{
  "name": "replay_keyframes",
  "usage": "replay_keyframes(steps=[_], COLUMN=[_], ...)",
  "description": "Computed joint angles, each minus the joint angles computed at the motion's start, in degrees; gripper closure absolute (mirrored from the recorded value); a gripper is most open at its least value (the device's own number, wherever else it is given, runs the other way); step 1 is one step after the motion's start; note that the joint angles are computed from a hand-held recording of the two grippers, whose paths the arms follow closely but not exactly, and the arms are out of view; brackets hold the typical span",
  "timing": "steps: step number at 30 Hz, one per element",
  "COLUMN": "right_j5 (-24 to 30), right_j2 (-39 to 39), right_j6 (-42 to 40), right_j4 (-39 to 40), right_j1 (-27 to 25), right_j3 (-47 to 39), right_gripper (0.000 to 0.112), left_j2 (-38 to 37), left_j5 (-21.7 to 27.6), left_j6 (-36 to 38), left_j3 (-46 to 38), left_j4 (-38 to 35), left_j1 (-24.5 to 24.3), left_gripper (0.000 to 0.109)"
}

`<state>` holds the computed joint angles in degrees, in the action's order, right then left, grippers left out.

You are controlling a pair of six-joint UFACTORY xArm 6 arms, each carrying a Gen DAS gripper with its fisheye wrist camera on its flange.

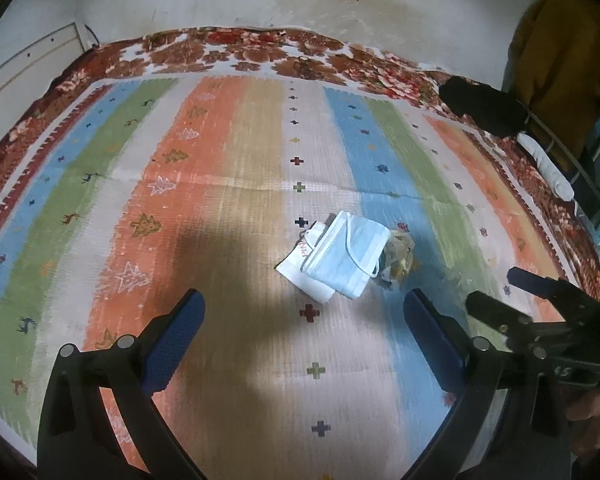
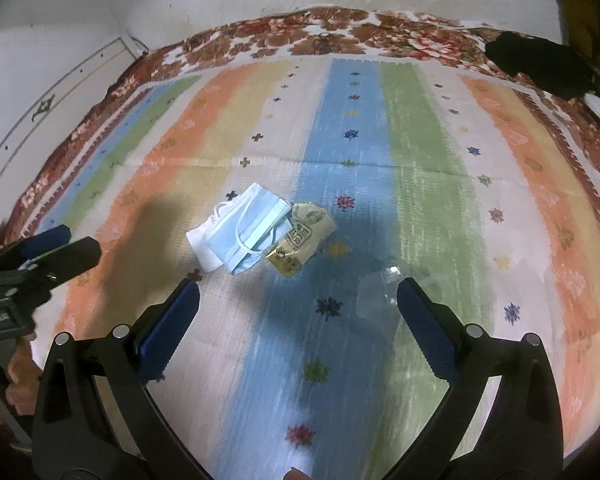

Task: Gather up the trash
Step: 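Move both tools back to the blue mask and yellow snack bag, then grasp the yellow snack bag with the right gripper while the left grasps the blue mask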

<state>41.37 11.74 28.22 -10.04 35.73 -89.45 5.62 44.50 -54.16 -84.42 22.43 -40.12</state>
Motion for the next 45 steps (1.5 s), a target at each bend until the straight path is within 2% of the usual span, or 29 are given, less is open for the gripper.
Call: replay_keyframes(steps=[6,10,13,17,19,20,21,27,32,39,45], right_j5=[3.52,4.84,6.80,6.78,7.62,9.57,10.11,8.81,9.91,11.79,9.46], right_j2=[6.26,9.55,11.97,14.20,15.65,17.03,17.82,19.91,22.28,23.84,21.88], right_j6=[-4.02,-4.81,-5.47,-5.70,-5.65,-5.06,-4.51,-6.11,-6.13,-7.31,-7.17], right_j4=[4.31,5.04,5.50,6.07,6.40,5.81,6.12,10.93,11.71,12.43,13.01], right_j1=[-1.32,-1.66,-1.76,-2.14,-2.36,-2.43,-2.67,-3.90,-4.16,-4.62,-5.71], right_j3=[-6.57,-10.36,-12.82,-15.18,-17.07,-19.11,-20.00,-21.72,-24.27,-26.27,-23.42], right_gripper=[0.022,0.023,0.027,0.028,0.034,0.042,0.045,0.045,0.047,0.081,0.094], left_j2=[0.27,1.19,1.73,2.94,3.77,3.92,4.34,7.42,9.40,13.66,19.04], left_j5=[-1.33,-1.68,-2.03,-1.55,-1.27,-1.39,-1.51,0.17,1.02,2.99,5.06], left_j6=[1.59,2.14,3.28,4.76,4.63,4.41,4.20,5.81,6.30,8.05,11.66], left_j3=[0.72,1.02,1.34,1.06,0.46,0.41,0.05,-2.94,-4.71,-9.66,-16.45], left_j4=[-0.92,-2.87,-3.93,-4.33,-4.66,-4.81,-5.03,-4.79,-4.75,-4.15,-4.05], left_j1=[1.49,2.70,3.19,3.66,3.89,3.94,3.93,3.11,2.87,2.00,0.74], left_gripper=[0.011,0.012,0.012,0.012,0.012,0.012,0.012,0.012,0.012,0.013,0.019])
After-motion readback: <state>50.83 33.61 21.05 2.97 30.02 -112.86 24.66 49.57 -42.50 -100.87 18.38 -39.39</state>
